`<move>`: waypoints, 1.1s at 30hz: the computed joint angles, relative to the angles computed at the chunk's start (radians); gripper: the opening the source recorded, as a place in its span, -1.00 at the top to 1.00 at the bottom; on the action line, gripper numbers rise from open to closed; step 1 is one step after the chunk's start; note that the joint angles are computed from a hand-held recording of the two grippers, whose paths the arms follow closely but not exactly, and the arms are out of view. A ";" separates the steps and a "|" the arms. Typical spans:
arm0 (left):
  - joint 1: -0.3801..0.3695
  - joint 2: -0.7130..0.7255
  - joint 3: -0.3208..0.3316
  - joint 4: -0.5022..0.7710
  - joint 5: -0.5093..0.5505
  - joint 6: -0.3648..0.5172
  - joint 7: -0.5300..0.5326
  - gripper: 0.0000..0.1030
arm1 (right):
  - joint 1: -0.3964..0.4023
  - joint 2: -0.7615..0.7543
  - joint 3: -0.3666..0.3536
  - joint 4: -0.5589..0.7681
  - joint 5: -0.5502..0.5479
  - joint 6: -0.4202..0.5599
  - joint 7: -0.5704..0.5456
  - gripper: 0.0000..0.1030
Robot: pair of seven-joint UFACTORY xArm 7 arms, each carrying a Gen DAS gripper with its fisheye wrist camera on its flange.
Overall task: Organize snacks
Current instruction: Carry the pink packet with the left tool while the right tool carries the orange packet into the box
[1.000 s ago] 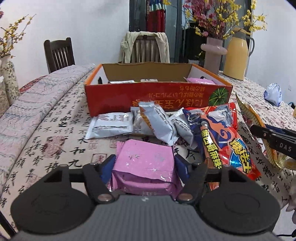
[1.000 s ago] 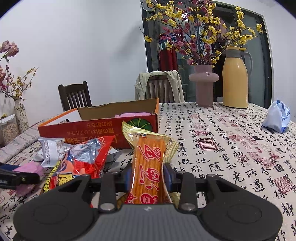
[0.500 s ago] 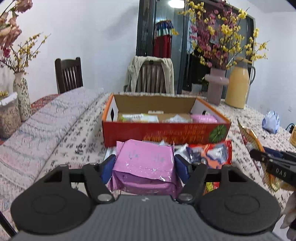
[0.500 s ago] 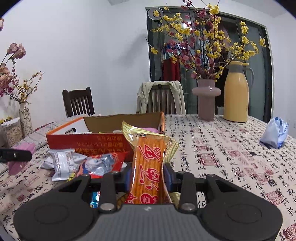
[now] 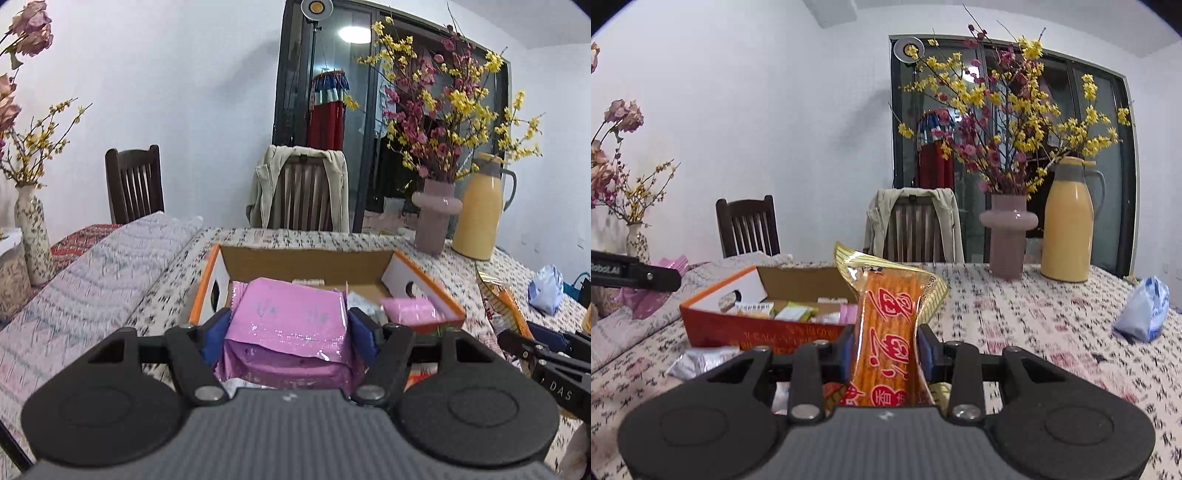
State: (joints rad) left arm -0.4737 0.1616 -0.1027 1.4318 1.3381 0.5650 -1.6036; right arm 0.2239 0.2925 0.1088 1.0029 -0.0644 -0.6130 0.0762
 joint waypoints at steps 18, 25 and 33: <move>-0.037 0.255 0.136 0.350 -0.158 -0.026 0.139 -0.33 | 0.019 0.228 0.009 0.428 -0.014 0.162 -0.015 0.34; -0.058 0.388 0.216 0.501 -0.265 -0.031 0.207 -0.33 | 0.039 0.382 0.019 0.675 -0.020 0.268 -0.025 0.34; -0.082 0.421 0.285 0.500 -0.327 -0.058 0.210 -0.33 | -0.010 0.480 0.100 0.788 -0.066 0.321 0.001 0.34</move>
State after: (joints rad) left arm -0.5562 0.5830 0.1825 1.9317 1.0108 0.5070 -1.3934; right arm 0.2142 0.7722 0.2090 1.7911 -0.1307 -0.2922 0.0771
